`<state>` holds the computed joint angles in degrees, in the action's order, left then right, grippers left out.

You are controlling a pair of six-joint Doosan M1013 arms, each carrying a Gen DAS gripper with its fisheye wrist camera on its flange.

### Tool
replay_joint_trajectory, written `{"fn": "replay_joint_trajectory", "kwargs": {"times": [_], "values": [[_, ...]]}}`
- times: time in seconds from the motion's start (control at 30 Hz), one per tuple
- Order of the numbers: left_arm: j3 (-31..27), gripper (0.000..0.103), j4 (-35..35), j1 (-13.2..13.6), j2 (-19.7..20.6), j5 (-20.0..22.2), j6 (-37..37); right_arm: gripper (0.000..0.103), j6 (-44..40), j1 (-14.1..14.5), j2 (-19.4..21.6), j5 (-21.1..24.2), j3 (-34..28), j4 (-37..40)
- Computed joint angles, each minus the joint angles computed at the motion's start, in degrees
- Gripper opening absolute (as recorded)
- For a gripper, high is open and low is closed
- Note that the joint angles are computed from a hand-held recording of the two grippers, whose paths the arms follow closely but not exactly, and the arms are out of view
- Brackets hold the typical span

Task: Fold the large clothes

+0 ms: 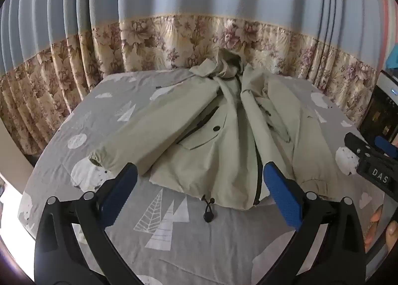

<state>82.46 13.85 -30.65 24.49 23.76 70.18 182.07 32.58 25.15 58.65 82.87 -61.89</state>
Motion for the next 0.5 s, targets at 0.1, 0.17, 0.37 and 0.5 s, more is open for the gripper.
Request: {"fn": "replay_joint_trajectory", "kwargs": {"times": [0.1,0.17,0.37,0.5], "values": [[0.28,0.100,3.10,-0.39,-0.21,-1.27,-2.38,0.101,-0.75,-0.22,-0.28,-0.26,-0.01,1.59],[0.35,0.100,6.44,-0.68,-0.39,-1.65,-5.34,0.101,-0.77,-0.24,-0.35,-0.29,0.08,1.30],[1.07,0.100,7.28,-0.04,-0.38,-2.99,-6.77,0.101,-0.90,-0.44,-0.84,-0.13,0.53,0.37],[1.10,0.100,8.96,0.10,-0.36,-2.95,-8.42,0.101,0.26,-0.13,-0.69,-0.03,0.57,-0.56]]}}
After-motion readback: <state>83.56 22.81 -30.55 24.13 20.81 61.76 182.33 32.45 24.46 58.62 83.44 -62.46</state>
